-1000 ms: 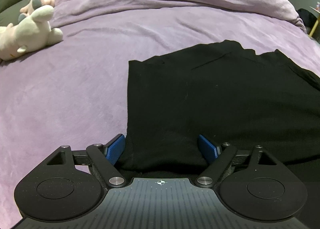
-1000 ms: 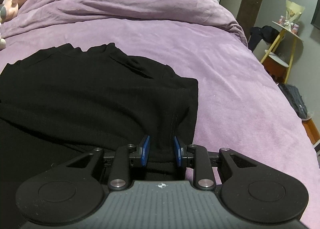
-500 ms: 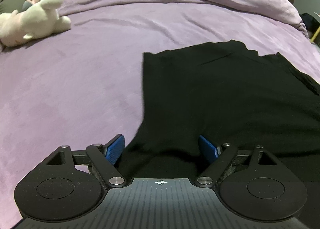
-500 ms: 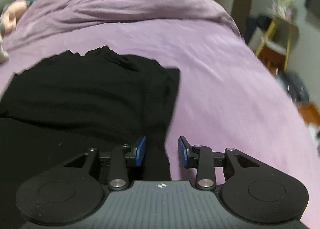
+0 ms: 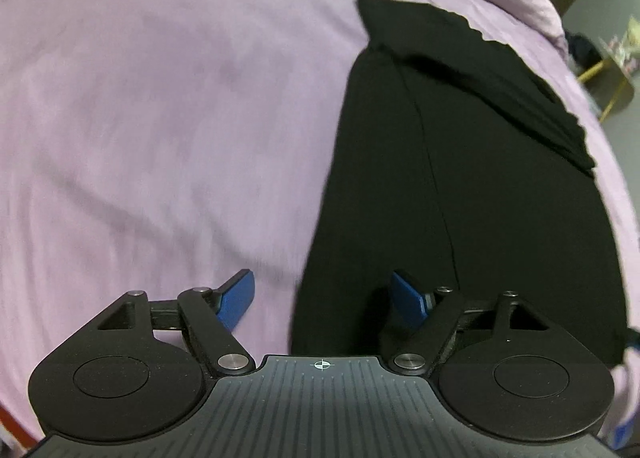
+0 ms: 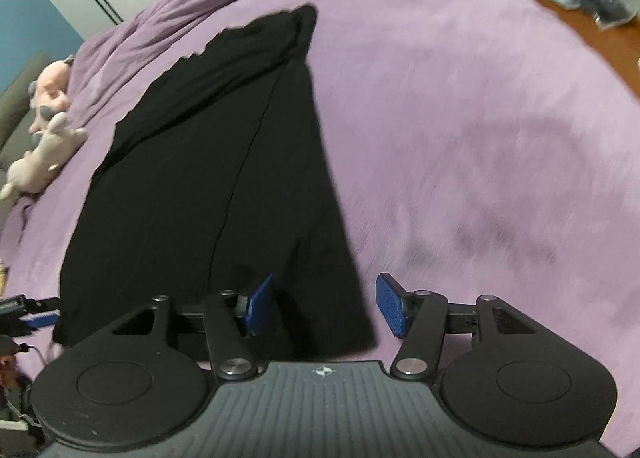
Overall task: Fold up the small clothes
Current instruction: 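Grasp the shirt hem with both tools and fold it toward the collar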
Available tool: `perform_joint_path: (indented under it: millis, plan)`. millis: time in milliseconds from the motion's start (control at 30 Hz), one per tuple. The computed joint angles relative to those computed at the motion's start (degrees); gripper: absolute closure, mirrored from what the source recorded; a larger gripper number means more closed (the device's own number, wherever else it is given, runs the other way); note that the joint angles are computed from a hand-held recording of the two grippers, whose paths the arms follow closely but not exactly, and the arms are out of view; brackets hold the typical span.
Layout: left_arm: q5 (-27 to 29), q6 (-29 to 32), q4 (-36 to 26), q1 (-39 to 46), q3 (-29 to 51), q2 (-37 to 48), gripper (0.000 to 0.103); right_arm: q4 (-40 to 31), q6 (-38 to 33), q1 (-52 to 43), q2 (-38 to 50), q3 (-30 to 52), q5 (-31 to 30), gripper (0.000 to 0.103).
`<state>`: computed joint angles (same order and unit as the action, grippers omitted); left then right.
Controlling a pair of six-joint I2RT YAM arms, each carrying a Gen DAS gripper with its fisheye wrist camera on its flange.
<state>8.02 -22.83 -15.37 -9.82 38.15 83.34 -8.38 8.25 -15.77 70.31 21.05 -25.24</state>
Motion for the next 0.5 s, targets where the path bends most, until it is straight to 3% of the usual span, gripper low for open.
perform_joint_path:
  millis: [100, 200, 267, 300, 500]
  plan:
    - [4.4, -2.8, 2.4, 1.1, -5.4, -3.9, 0.023, 3.3, 0.9, 1.7, 0.7, -1.3, 1.6, 0.05]
    - [6.8, -2.9, 4.0, 1.4, -7.1, -5.5, 0.025, 3.7, 0.7, 1.6, 1.1, -1.0, 1.3, 0.07]
    - [8.1, -3.5, 3.5, 1.4, -6.6, -5.1, 0.029, 2.9, 0.2, 0.3, 1.2, -0.9, -0.2, 0.09]
    - [9.7, -3.1, 3.6, 1.9, -6.4, -4.6, 0.03, 3.1, 0.6, -0.1, 2.4, -0.6, -1.0, 0.09]
    - [9.5, -0.4, 3.4, 3.0, -5.5, -1.8, 0.071, 2.9, 1.1, -3.4, 3.6, -0.6, -6.6, 0.096]
